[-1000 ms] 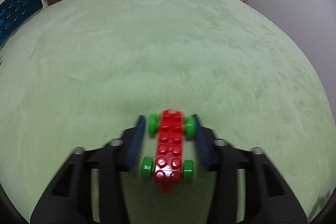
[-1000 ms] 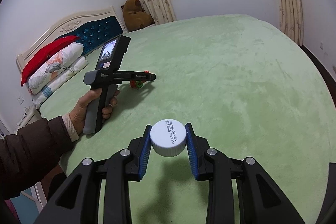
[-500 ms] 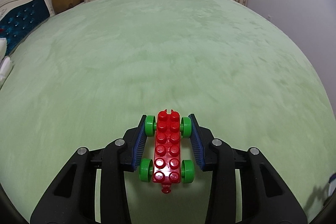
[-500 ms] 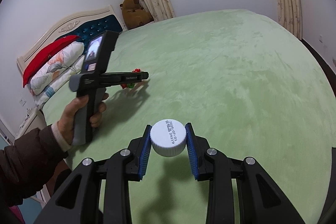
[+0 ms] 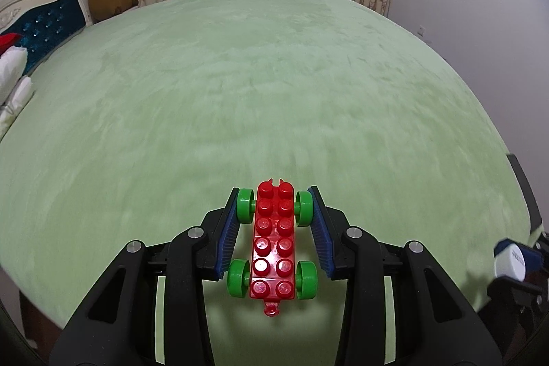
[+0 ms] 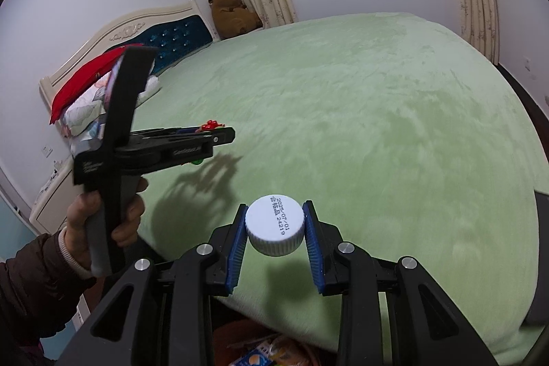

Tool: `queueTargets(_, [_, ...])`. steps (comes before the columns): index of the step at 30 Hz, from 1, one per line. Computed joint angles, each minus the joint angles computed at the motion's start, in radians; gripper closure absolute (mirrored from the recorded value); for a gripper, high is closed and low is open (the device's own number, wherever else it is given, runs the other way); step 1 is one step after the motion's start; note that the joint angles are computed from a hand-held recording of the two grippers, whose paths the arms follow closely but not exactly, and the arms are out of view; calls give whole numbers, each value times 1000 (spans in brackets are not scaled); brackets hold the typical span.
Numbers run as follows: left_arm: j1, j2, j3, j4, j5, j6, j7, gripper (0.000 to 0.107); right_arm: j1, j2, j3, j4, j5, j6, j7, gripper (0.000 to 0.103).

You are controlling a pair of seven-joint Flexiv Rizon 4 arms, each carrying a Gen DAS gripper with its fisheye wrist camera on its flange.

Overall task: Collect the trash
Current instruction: 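Carry the toy car and cap over the bucket and open both tools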

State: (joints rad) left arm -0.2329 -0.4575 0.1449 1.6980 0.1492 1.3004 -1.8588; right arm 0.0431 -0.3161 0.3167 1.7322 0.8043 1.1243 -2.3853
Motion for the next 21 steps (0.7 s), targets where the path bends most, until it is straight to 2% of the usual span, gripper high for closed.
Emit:
queueTargets(8, [22, 131, -53, 225, -35, 87, 21, 69, -1, 66, -3, 89, 29, -20, -30, 71])
queueTargets(13, [70, 226, -158, 429, -142, 156, 156, 69, 2, 121, -33, 156, 55, -123, -60, 71])
queueTargets(17, [54, 255, -177, 528, -187, 179, 210, 69, 29, 141, -66, 219, 20, -159, -52, 71])
queueTargets(21, [59, 239, -208, 583, -256, 177, 266, 69, 55, 138, -85, 283, -35, -167, -35, 71])
